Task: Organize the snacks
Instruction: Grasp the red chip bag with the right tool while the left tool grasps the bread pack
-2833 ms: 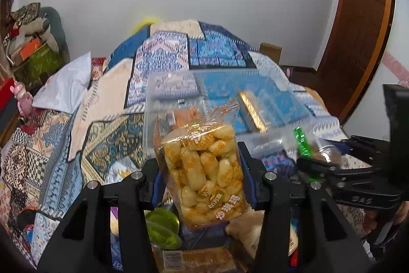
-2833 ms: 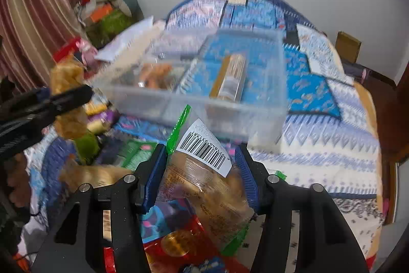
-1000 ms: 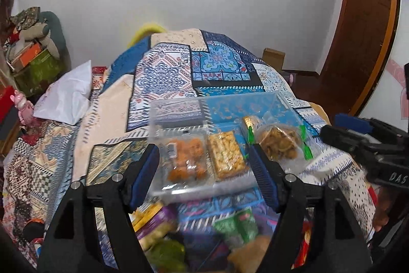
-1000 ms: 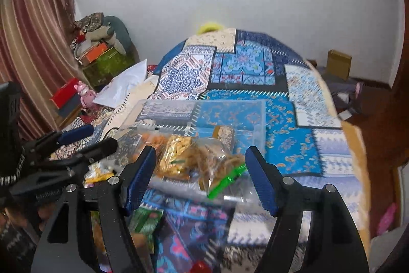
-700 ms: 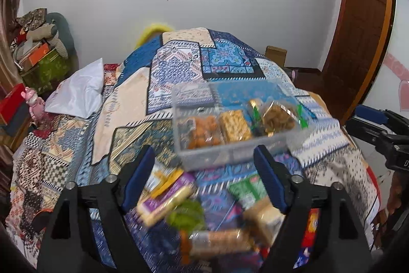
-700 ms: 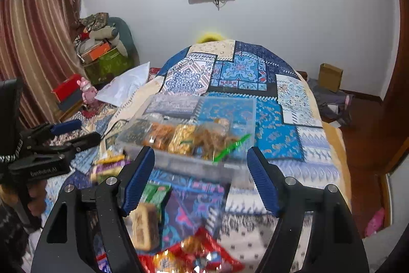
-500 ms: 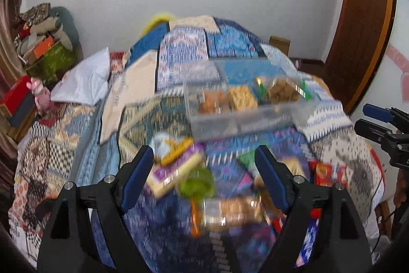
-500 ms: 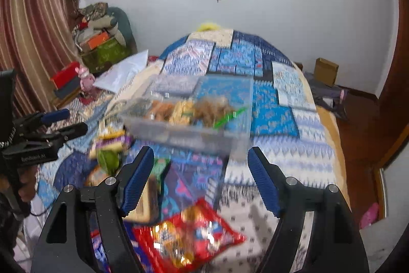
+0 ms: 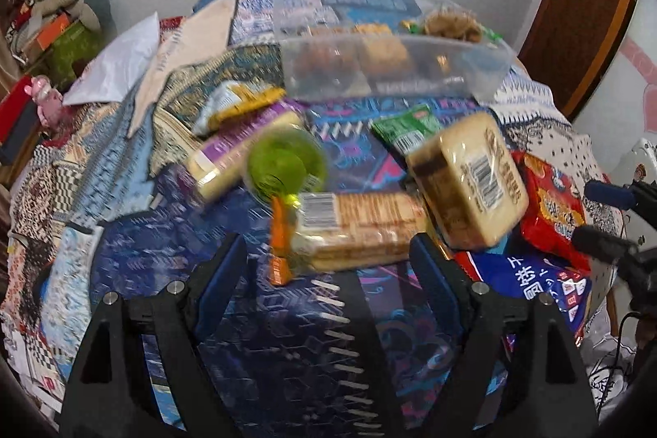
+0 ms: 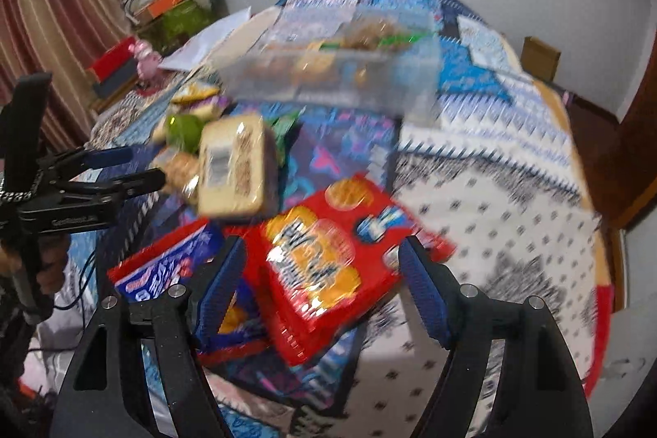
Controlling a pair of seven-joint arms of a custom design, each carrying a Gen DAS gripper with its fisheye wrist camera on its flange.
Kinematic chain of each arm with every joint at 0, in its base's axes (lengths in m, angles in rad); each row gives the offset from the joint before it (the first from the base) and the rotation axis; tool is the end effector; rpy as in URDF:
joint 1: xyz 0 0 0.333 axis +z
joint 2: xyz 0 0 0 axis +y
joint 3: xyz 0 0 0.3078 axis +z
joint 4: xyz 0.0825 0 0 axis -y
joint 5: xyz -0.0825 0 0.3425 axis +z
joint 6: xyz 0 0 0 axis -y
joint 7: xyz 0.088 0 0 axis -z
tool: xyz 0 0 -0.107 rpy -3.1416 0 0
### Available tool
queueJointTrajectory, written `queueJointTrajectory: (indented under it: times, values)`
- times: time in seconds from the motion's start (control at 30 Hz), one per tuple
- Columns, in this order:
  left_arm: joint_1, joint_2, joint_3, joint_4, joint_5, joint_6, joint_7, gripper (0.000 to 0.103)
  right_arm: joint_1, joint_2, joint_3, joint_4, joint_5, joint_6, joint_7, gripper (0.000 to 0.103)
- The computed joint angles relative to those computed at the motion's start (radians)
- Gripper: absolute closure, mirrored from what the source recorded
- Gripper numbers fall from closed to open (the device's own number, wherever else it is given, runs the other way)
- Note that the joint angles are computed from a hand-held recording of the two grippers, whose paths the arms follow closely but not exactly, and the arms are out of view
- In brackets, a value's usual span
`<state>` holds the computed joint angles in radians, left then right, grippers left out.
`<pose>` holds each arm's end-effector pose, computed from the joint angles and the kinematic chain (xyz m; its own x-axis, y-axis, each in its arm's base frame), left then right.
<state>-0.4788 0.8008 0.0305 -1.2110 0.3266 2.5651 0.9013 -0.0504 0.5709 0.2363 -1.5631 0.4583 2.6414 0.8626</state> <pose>0.6740 -0.3383 0.3710 -0.0357 -0.9979 0.0539 -0.8224 -0.0014 -0.5690 0.6912 0.0853 0.3882 0.4916 -0.8609 -0.1313 -0.7330 -0.3276 -0.5961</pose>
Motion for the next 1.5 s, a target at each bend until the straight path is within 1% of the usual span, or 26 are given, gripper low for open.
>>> queueJointTrajectory:
  times: [0.07,0.1,0.17,0.27,0.3,0.33,0.4,0.47,0.5,0.53,0.57,0.6,0.63,0.67,0.73,0.77,0.83,0.9,1.03,1.07,1.2,1.27,1.4,1.5]
  values:
    - [0.007,0.026,-0.017,0.037,-0.019,-0.015,0.018,0.022,0.019,0.013,-0.018,0.006,-0.027,-0.008,0.024,0.028]
    - [0.007,0.04,-0.021,0.061,-0.025,-0.025,0.026,0.021,0.029,0.01,-0.025,-0.009,-0.039,0.008,0.036,0.028]
    - [-0.005,0.061,-0.011,0.094,-0.021,-0.037,0.026,0.014,0.037,0.013,-0.031,-0.02,-0.065,0.04,0.045,0.028]
    - [-0.013,0.089,-0.007,0.139,-0.02,-0.049,0.032,0.007,0.042,0.01,-0.04,-0.04,-0.109,0.089,0.064,0.028]
    - [-0.014,0.103,-0.007,0.162,-0.022,-0.06,0.034,0.007,0.042,0.011,-0.046,-0.04,-0.124,0.096,0.078,0.028]
    - [-0.016,0.114,-0.004,0.182,-0.022,-0.072,0.032,0.005,0.038,0.016,-0.047,-0.034,-0.135,0.093,0.091,0.028]
    - [-0.021,0.139,0.006,0.223,-0.019,-0.099,0.021,0.004,0.029,0.03,-0.055,-0.013,-0.153,0.083,0.126,0.028]
    - [-0.004,0.17,-0.012,0.27,-0.044,-0.127,0.023,0.004,0.018,0.043,-0.06,0.011,-0.161,0.066,0.165,0.028]
    - [0.007,0.179,-0.024,0.279,-0.062,-0.126,0.022,0.004,0.005,0.054,-0.054,0.033,-0.155,0.042,0.181,0.028]
    - [0.014,0.171,-0.025,0.255,-0.072,-0.097,0.004,0.004,-0.011,0.06,-0.042,0.05,-0.143,0.016,0.187,0.028]
    - [0.011,0.167,-0.018,0.242,-0.07,-0.08,-0.009,0.004,-0.031,0.069,-0.025,0.073,-0.12,-0.02,0.187,0.028]
    - [0.006,0.163,-0.009,0.235,-0.065,-0.072,-0.018,0.005,-0.038,0.074,-0.017,0.084,-0.106,-0.037,0.186,0.028]
    - [-0.001,0.16,0.0,0.226,-0.055,-0.062,-0.025,0.008,-0.044,0.078,-0.01,0.093,-0.091,-0.05,0.183,0.028]
    - [-0.006,0.154,0.006,0.212,-0.046,-0.049,-0.029,0.016,-0.044,0.083,-0.007,0.104,-0.081,-0.062,0.182,0.028]
    - [-0.018,0.138,0.018,0.182,-0.027,-0.031,-0.038,0.021,-0.032,0.098,-0.01,0.131,-0.073,-0.081,0.187,0.028]
    - [-0.02,0.126,0.02,0.16,-0.021,-0.016,-0.043,0.026,-0.025,0.109,-0.013,0.149,-0.073,-0.092,0.193,0.028]
    - [-0.021,0.109,0.022,0.127,-0.013,0.005,-0.045,0.029,-0.006,0.139,-0.021,0.196,-0.079,-0.124,0.214,0.028]
    - [-0.03,0.086,0.036,0.089,0.004,0.023,-0.061,0.03,0.008,0.157,-0.026,0.225,-0.084,-0.137,0.228,0.028]
    - [-0.058,0.042,0.074,0.016,0.06,0.053,-0.106,0.03,0.038,0.196,-0.045,0.29,-0.113,-0.151,0.26,0.02]
    - [-0.063,0.031,0.082,-0.002,0.075,0.062,-0.119,0.03,0.049,0.208,-0.053,0.309,-0.128,-0.15,0.273,0.019]
    - [-0.097,-0.02,0.12,-0.081,0.156,0.099,-0.179,0.031,0.069,0.262,-0.066,0.403,-0.172,-0.191,0.308,0.018]
    - [-0.104,-0.038,0.127,-0.106,0.192,0.115,-0.203,0.031,0.083,0.284,-0.071,0.437,-0.195,-0.2,0.317,0.011]
    - [-0.093,-0.058,0.117,-0.122,0.217,0.136,-0.222,0.031,0.11,0.297,-0.087,0.436,-0.252,-0.162,0.314,0.008]
    - [-0.095,-0.065,0.121,-0.119,0.236,0.142,-0.242,0.031,0.114,0.274,-0.087,0.38,-0.281,-0.103,0.302,0.015]
